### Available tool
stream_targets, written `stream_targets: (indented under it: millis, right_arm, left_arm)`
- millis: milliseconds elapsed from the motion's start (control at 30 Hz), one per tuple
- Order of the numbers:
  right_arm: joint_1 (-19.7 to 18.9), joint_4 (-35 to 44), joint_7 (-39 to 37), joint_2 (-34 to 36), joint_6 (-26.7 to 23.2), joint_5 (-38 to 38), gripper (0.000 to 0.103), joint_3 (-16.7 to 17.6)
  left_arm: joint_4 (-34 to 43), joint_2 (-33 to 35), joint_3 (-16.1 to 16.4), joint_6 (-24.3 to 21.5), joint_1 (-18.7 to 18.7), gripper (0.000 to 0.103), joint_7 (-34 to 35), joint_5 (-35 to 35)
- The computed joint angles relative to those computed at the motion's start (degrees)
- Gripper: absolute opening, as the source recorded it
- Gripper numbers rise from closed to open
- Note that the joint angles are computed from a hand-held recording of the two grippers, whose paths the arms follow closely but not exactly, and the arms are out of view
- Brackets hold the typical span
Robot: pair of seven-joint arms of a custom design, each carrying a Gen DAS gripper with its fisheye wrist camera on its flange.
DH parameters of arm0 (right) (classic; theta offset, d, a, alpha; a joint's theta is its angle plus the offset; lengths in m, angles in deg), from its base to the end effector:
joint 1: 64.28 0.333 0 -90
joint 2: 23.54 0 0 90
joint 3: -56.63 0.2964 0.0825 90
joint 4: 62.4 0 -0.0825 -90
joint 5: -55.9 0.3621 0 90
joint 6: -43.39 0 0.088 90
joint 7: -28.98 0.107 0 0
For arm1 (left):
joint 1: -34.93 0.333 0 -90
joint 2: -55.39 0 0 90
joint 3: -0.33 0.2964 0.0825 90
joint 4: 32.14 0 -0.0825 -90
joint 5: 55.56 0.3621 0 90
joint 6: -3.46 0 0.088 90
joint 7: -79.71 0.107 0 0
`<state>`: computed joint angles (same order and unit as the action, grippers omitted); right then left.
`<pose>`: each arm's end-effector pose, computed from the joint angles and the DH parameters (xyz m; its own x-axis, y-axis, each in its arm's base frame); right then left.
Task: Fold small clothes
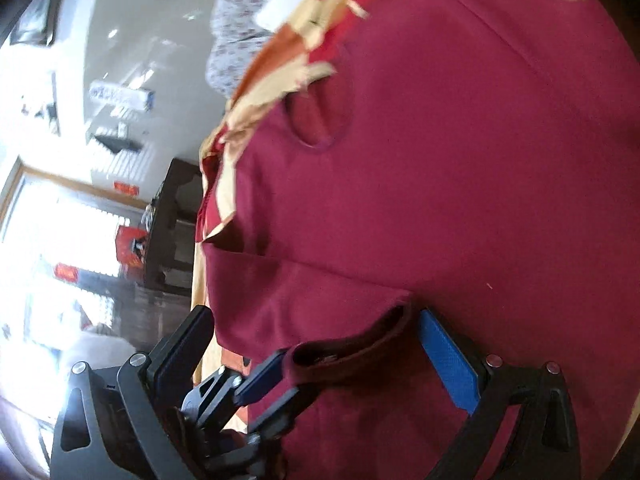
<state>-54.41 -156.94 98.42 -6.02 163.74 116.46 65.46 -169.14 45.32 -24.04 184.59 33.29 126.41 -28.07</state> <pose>0.6019 0.2365 0.4646 0.1909 -0.5453 -0.8162 -0.9803 -0.0626 -0.1875 0.4307 -0.2649 0.4772 -0.2819 -0.9471 0.1534 -0.6151 0.0557 -0.7865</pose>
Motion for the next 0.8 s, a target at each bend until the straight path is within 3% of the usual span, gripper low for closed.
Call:
stream_targets:
  millis: [67, 100, 200, 233, 267, 300, 333, 433, 533, 700, 800]
  right_arm:
    - [-0.32, -0.96, -0.45, -0.23, -0.11, 0.57, 0.103, -0.03]
    - [-0.32, -1.45, -1.07, -0.67, -0.04, 0.57, 0.103, -0.02]
    - [0.28, -2.33, -2.01, -1.58, 0.72, -0.06, 0.1, -0.09]
    - [0.94, -2.95, -1.92, -2.21, 2.09, -1.51, 0.087, -0.29]
    - [1.78, -3.83, -1.98, -3.04, 3.65, -3.74, 0.055, -0.49]
    - [2.46, -4.26, -2.26, -3.43, 3.97, -6.33, 0.036, -0.62]
    - [2.85, -4.37, -1.86, -3.46, 3.88, -8.04, 0.008, -0.75]
    - [3.71, -7.88, -2.12, -5.68, 7.05, -10.34, 0.006, -0.96]
    - [3.23, -15.13, -4.13, -11.66, 9.85, -7.42, 0.006, -1.84]
    - [2.76, -27.43, -5.35, -22.34, 9.8, -0.77, 0.006, -5.8]
    - [3.34, -33.17, -5.69, -27.14, 9.32, 1.42, 0.006, -7.89]
  left_arm:
    - [-2.52, -2.02, 2.47, 0.3, -3.16, 0.042, 1.62, -2.88]
    - [-3.68, -3.31, 2.15, 0.1, -3.02, 0.043, 1.43, -3.69]
    - [-8.08, -10.36, -3.3, -2.74, 2.4, 0.043, -4.41, -4.14]
    - [-8.71, -11.63, -3.8, -3.05, 3.33, 0.043, -5.3, -4.35]
    - [-10.34, -14.68, -4.69, -3.76, 4.95, 0.044, -7.32, -4.72]
    - [-11.78, -17.63, -6.03, -4.55, 6.71, 0.045, -9.44, -4.97]
    - [-13.23, -20.62, -7.29, -5.15, 8.49, 0.048, -11.66, -5.25]
    - [-16.35, -26.61, -7.96, -6.12, 11.34, 0.05, -15.2, -6.13]
    - [-18.85, -30.26, -6.62, -7.42, 12.29, 0.05, -17.33, -7.39]
    - [-19.44, -31.64, -7.77, -6.89, 16.4, 0.05, -21.8, -8.81]
    - [-19.49, -30.76, -6.78, -4.75, 15.87, 0.05, -22.45, -9.75]
